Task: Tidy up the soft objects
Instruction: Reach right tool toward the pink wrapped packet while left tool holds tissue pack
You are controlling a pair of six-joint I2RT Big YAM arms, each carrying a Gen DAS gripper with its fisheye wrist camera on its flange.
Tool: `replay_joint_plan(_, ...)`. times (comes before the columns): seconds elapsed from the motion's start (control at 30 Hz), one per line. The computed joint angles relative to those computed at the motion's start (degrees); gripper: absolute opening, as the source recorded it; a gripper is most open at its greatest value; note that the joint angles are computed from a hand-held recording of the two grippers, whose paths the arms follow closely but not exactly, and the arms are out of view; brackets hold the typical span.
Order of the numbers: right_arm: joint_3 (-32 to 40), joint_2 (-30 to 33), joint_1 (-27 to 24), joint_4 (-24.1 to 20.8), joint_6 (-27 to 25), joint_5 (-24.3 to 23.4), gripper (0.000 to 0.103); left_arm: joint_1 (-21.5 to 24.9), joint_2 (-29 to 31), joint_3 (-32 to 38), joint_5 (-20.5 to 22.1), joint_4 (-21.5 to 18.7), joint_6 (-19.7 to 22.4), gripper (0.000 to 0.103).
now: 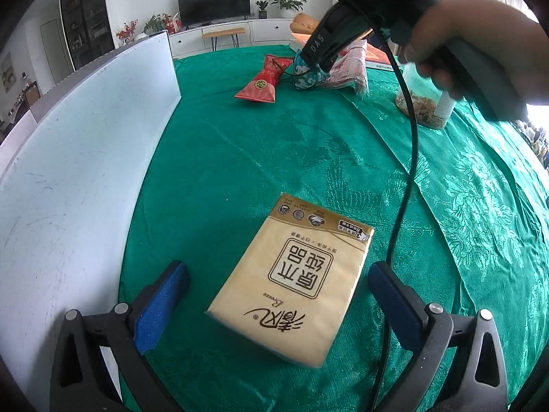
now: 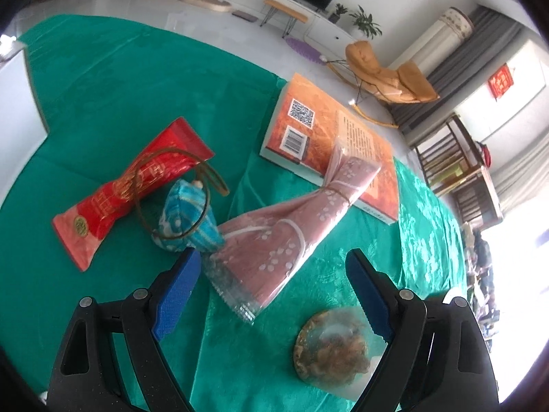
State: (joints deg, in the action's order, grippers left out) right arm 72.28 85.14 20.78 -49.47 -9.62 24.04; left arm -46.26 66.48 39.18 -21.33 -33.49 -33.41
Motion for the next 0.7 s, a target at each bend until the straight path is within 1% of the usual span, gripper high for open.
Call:
replay_joint_plan(0.03, 1.7, 1.1, -0.4, -1.6, 0.3, -0.6, 0.086, 0.0, 0.0, 0.0, 0.0, 0.0, 0.0, 0.103)
replay_joint_plan(0.1, 4.2, 2.3, -1.1, -2.7, 0.3, 0.0, 0.086, 0.0, 0.0, 0.0, 0.0, 0.0, 0.0, 0.103)
replay_joint_plan(0.17, 6.9, 3.2, -2.7, -3.7, 1.8, -0.5, 0.086, 0.0, 0.0, 0.0, -0.1, 0.0, -0.1, 0.103)
replay_joint_plan(0.23, 10.8, 5.6, -4.7, -7.5, 4.3, -3.3, 0.086, 0.0, 0.0, 0.0, 0.0, 0.0, 0.0, 0.103)
replay_joint_plan(0.3, 15.5, 9.8, -6.3, -13.3, 6.5, -5.8, 0.086, 0.0, 0.0, 0.0, 0.0, 0.1, 0.0, 0.103)
replay_joint_plan(0.33, 16.7, 11.2, -6.5, -14.8, 6.5, -5.8, 0.086, 0.0, 0.1, 0.0, 0.0, 0.1, 0.0, 0.103)
replay_joint_plan(0.4, 17.5, 13.2, -6.0, -16.3, 5.5, -4.3, 0.086, 0.0, 0.1, 0.0, 0.0, 0.1, 0.0, 0.103)
replay_joint_plan(0.43, 17.9, 14.2, -5.8, -17.8, 5.6, -4.9, 0.086, 0.0, 0.1, 0.0, 0.0, 0.1, 0.0, 0.103)
replay_joint_plan(0.47, 18.1, 15.1, -6.0, -19.3, 6.6, -7.5, 0.086, 0.0, 0.1, 0.0, 0.0, 0.1, 0.0, 0.103)
replay_joint_plan(0.5, 17.8, 15.0, -6.5, -19.4, 8.4, -11.4, 0.080, 0.0, 0.0, 0.0, 0.0, 0.1, 0.0, 0.103)
replay_joint_plan(0.53, 17.4, 14.6, -7.0, -18.3, 9.9, -13.6, 0.070, 0.0, 0.0, 0.0, 0.0, 0.1, 0.0, 0.103)
replay_joint_plan(0.57, 16.6, 13.8, -7.1, -17.1, 10.3, -14.5, 0.054, 0.0, 0.0, 0.0, 0.0, 0.1, 0.0, 0.103)
replay_joint_plan(0.6, 15.3, 12.4, -6.8, -15.3, 10.0, -14.2, 0.042, 0.0, 0.0, 0.0, 0.0, 0.1, 0.0, 0.103)
replay_joint_plan(0.67, 12.3, 8.6, -6.0, -11.3, 8.9, -13.1, 0.036, 0.0, 0.0, -0.1, 0.0, 0.1, 0.0, 0.103)
replay_joint_plan(0.7, 10.8, 6.2, -5.6, -9.4, 8.5, -13.0, 0.029, 0.0, 0.0, -0.1, 0.0, 0.1, 0.0, 0.103)
